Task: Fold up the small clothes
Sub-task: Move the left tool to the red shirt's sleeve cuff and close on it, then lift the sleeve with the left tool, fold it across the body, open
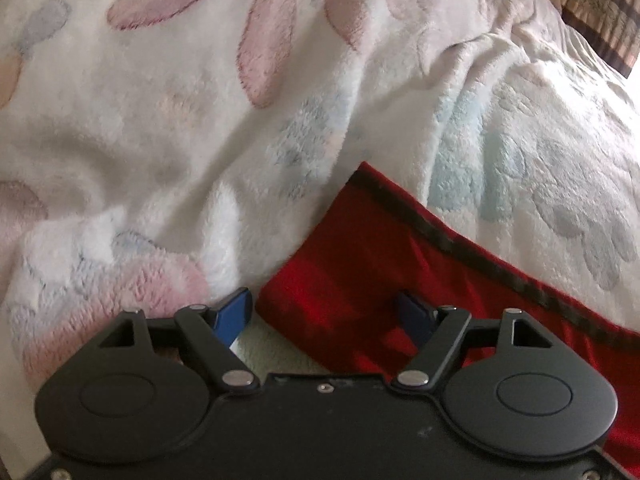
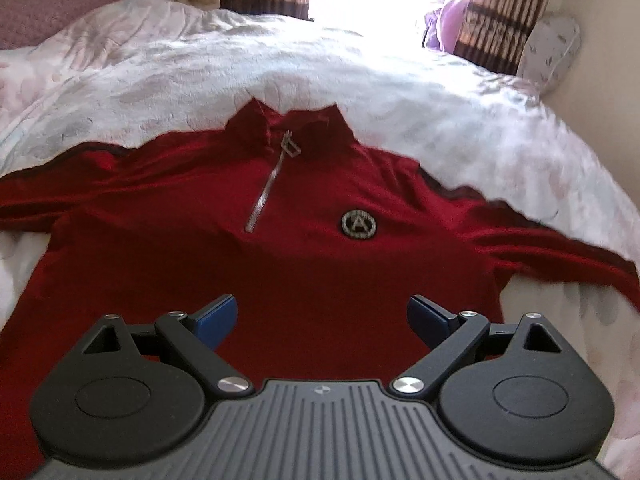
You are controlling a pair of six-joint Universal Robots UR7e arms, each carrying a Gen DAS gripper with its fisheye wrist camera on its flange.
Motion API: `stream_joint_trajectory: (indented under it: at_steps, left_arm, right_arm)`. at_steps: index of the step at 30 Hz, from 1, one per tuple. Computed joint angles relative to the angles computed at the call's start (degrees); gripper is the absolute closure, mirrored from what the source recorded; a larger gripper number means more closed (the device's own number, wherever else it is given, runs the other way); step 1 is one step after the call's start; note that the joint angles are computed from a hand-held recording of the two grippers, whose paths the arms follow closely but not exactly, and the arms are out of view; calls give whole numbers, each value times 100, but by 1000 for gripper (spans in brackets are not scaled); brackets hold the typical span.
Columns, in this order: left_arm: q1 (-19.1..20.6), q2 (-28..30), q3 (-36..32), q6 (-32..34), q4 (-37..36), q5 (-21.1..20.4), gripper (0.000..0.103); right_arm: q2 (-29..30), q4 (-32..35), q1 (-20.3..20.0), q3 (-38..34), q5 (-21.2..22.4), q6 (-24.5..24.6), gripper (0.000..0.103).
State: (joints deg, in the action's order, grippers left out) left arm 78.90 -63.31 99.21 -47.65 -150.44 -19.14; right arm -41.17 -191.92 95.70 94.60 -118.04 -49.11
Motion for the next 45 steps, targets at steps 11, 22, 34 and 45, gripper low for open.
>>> stream_joint_trajectory:
  at_steps: [11,22,34,45]
  left_arm:
    - [-274,-93,429,1130,-1187,41,98]
    - [-878,714,-300,3118,-2466,525,98]
    - [-1893,2313,-2311,4048,-1844,-248,98]
    - [-2439,4662,-5429,4316,-537,-1450,98]
  right_arm:
    - [10,-50,6,101,-85,-266,0]
    - [-9,-296,-19,1,-73,-361,0]
    - [67,-446,-449,-786,-583,-282,0]
    - [269,-449,-741,-1472,-1206,-11,0]
